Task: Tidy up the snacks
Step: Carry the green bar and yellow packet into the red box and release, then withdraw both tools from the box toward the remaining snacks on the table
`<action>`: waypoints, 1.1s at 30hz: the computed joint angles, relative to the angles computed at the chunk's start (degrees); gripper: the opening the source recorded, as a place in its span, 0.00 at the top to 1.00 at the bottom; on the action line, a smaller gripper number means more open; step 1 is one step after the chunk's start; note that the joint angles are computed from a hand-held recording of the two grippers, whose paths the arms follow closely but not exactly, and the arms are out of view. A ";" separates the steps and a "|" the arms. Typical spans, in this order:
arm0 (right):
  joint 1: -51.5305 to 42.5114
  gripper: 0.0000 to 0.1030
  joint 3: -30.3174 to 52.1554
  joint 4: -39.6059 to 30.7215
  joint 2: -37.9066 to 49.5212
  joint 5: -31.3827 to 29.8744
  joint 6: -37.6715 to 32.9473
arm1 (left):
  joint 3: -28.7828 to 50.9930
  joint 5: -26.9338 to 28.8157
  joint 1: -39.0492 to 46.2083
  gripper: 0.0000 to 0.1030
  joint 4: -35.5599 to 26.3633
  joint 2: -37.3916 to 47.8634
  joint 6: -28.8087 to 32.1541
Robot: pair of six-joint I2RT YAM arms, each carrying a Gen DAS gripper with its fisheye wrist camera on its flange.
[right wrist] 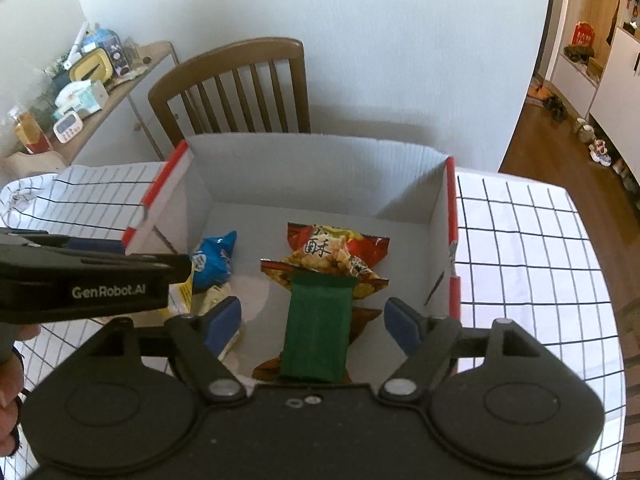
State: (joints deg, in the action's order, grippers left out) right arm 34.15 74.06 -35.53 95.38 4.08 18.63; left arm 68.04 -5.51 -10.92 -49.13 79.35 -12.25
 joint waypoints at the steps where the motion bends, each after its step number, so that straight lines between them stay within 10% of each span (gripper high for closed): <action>1: 0.21 0.22 -0.16 -0.35 -0.82 0.23 0.09 | 0.25 0.15 -0.07 0.40 -0.74 -0.90 -0.12; 33: 15.72 0.08 -13.76 -5.52 -29.27 3.03 9.71 | -4.16 -4.57 -11.28 0.32 -24.47 -36.40 -6.28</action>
